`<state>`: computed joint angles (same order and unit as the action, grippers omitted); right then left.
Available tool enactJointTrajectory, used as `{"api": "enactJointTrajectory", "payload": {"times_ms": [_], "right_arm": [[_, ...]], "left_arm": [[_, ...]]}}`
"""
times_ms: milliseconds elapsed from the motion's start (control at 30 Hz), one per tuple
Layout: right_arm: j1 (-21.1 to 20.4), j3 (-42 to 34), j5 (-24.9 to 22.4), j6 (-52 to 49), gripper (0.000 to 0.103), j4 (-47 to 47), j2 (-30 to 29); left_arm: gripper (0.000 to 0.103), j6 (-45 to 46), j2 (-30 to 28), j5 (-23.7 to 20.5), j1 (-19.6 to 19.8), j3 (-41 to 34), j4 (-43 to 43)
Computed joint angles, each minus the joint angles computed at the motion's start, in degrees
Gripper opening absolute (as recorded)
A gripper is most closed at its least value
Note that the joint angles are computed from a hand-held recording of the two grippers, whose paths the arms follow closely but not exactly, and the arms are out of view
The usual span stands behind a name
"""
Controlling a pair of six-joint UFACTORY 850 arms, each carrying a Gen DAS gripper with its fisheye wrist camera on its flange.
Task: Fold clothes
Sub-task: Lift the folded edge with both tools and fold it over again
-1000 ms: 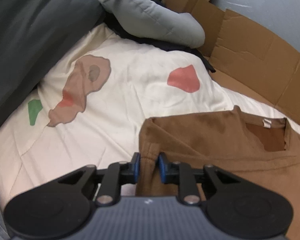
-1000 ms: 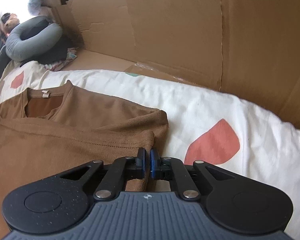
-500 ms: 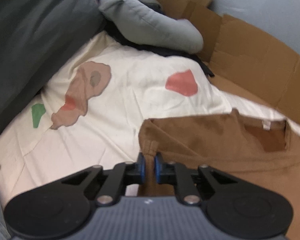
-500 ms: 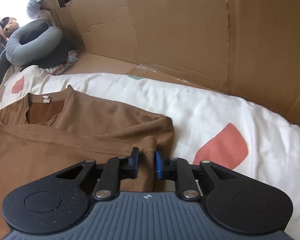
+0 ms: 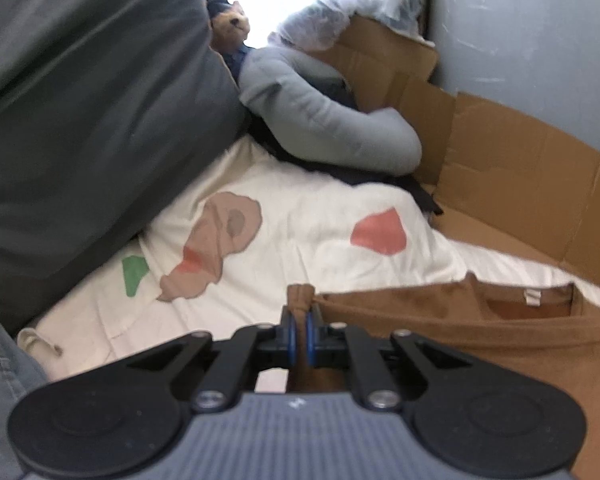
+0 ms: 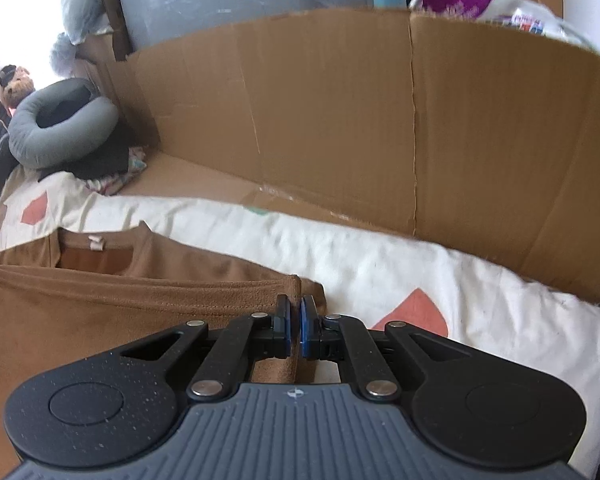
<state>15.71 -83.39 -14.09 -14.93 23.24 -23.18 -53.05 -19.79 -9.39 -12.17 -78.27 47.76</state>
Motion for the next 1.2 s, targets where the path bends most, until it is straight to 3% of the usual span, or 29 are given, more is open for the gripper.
{"api": "enactJointTrajectory", "payload": {"times_ms": [200,333,500,600,967,1200], "right_arm": [[0.3,-1.5,0.9,4.7,0.003,-4.2,0.6],[0.3,-2.4,1.1,7.0,0.003,-6.6,0.2],[0.6,-3.9,1.5,11.0,0.003,-11.5,-0.7],[0.9,-5.3,1.4,13.0,0.003,-14.9,-1.5],[1.2,-12.5,-1.4,16.2,0.003,-20.0,-6.9],[0.4,-17.5,-7.3,13.7,0.003,-16.1,-11.3]], "left_arm": [[0.006,-4.0,-0.1,0.0,-0.8,-2.1,6.5],[0.006,-13.8,-1.1,0.4,-1.3,-3.3,17.1],[0.006,-18.5,-2.6,0.6,-1.1,-5.0,18.4],[0.006,-16.8,-3.3,0.6,-1.1,-6.1,17.0],[0.006,9.3,-8.6,-1.4,-0.6,-12.9,-8.4],[0.006,27.6,-13.2,-5.6,-0.4,-18.3,-26.1]]}}
